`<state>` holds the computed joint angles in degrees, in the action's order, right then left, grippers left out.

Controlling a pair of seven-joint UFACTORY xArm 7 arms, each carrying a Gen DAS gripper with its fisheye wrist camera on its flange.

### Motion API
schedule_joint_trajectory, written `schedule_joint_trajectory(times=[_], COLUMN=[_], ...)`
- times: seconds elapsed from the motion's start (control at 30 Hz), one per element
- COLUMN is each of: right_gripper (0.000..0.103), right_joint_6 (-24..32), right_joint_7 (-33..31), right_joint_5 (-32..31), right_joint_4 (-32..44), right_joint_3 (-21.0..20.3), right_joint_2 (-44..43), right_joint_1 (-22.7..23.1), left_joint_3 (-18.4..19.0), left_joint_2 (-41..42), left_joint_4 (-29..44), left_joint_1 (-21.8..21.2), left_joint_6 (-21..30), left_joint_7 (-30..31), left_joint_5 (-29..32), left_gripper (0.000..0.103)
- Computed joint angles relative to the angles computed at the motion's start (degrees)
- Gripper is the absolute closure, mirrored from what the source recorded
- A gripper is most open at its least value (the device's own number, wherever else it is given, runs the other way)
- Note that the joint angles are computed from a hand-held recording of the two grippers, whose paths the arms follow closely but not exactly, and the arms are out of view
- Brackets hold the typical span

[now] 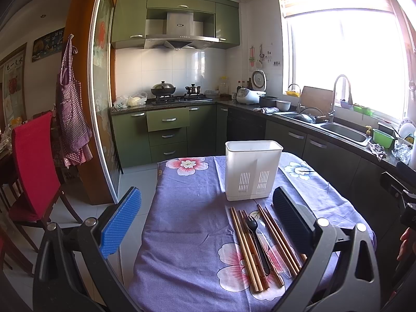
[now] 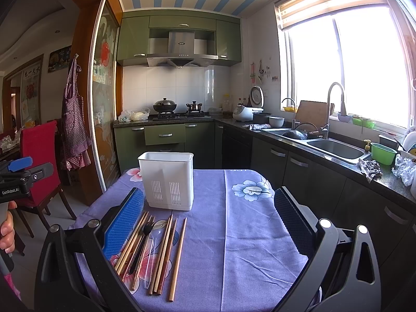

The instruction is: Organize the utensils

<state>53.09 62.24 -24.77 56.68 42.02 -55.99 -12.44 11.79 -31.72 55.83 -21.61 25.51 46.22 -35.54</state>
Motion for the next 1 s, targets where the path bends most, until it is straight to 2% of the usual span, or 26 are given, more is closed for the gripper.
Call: schedule_joint_trajectory(times=[1.0], right_gripper=[0.004], right_joint_6=[0.1], right_joint_7=[0.8], right_joint_5=[-0.6], right_joint_4=[-0.1], right_joint_3=[0.2], right_joint_2=[0.8], right_joint_1=[0.4], left_joint_3=[-0.3], left_joint_2=[0.3], left_joint_4=[0.4], left_joint_1=[0.6], left_joint_6=[0.6], left_joint_7=[-0.4], left_joint_5=[0.3], left_gripper=[0.007])
